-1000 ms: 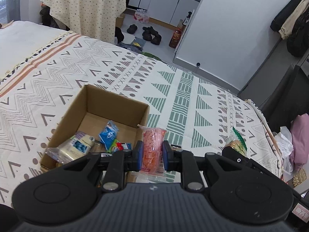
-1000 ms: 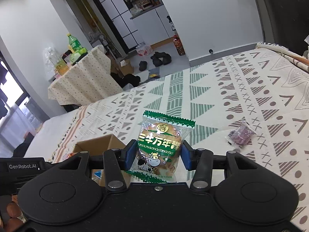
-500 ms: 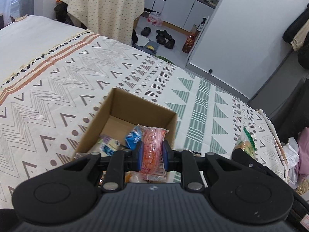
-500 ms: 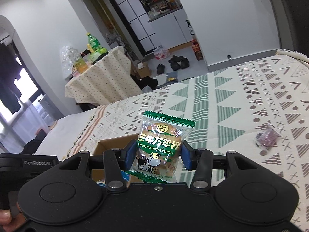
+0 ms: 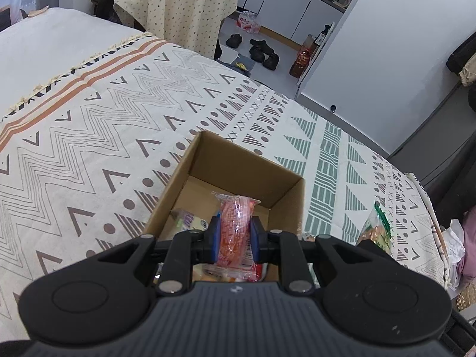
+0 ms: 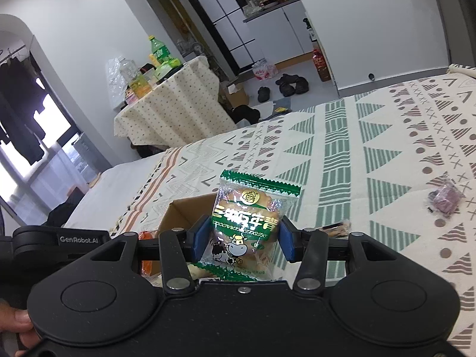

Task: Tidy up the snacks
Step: 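Carry both packets over the cardboard box and lower them inside, then open both tools to release the packets into the box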

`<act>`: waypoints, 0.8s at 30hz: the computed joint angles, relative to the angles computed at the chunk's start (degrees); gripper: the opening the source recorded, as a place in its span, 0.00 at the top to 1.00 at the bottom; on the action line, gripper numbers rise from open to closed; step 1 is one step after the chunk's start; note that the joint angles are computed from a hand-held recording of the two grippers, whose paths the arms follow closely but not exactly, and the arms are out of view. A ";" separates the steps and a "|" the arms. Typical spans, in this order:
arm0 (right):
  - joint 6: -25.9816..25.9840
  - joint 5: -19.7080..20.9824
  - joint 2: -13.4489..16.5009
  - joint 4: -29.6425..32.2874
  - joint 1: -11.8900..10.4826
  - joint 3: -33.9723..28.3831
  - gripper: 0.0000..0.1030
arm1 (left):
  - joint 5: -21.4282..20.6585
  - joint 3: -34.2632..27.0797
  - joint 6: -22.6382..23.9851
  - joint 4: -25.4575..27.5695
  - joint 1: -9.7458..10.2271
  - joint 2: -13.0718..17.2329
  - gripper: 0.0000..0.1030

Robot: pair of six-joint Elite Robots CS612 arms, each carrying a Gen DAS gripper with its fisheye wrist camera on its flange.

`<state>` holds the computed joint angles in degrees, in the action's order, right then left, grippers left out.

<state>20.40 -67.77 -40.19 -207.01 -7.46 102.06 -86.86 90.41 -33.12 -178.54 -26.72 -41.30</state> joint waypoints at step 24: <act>-2.33 -0.44 2.53 3.86 2.90 -5.33 0.53 | -5.53 -5.40 0.00 4.30 3.22 3.22 0.62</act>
<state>18.06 -68.21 -37.66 -203.15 -4.56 96.72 -92.39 85.00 -33.12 -174.24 -23.50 -38.08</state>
